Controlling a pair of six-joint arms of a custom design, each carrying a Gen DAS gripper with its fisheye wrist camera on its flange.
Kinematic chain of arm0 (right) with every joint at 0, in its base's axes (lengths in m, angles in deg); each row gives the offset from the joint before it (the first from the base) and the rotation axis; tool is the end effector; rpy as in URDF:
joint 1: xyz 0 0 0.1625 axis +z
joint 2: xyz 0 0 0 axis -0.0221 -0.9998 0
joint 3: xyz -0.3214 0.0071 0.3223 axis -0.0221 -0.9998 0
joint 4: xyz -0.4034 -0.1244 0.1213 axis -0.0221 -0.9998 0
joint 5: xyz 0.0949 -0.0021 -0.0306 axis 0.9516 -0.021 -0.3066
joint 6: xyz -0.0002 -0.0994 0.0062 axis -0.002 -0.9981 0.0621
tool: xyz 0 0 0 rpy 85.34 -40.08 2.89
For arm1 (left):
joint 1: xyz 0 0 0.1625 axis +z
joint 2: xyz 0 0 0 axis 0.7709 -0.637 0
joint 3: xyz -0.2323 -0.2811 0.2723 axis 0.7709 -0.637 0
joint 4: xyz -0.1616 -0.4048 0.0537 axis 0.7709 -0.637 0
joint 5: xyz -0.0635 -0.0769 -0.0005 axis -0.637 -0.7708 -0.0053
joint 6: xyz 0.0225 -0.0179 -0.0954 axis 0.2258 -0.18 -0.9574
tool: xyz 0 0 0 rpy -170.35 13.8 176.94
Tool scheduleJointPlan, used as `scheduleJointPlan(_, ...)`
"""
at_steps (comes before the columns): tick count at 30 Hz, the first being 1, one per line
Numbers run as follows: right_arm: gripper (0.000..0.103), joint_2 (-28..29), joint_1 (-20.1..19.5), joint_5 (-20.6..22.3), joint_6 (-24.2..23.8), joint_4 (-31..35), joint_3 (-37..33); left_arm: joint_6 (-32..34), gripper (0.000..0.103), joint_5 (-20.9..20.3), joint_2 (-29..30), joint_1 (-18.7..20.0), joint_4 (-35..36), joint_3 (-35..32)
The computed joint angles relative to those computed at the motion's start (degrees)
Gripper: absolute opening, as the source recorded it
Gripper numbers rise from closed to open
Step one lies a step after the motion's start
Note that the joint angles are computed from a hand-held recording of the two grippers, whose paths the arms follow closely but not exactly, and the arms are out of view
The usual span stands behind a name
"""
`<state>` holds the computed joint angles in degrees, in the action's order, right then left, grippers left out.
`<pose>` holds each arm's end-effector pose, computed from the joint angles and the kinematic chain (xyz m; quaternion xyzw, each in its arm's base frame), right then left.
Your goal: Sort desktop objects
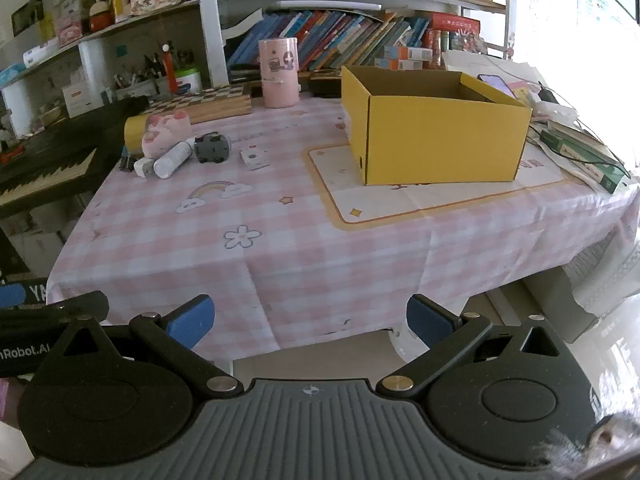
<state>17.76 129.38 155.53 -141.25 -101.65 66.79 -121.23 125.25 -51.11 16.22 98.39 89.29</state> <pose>0.3497 -0.3720 -0.1116 0.0723 -0.8298 0.4253 0.3541 0.0371 -0.4052 0.2775 0.2390 0.8547 -0.3474 0.3027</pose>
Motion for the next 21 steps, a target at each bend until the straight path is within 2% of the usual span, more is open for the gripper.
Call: scheduleJointPlan(21,0.103,1.16,-0.1,-0.37,1.37,2.07,-1.45,-0.34,0.103,-0.64,-0.04,0.49,0.1,-0.4)
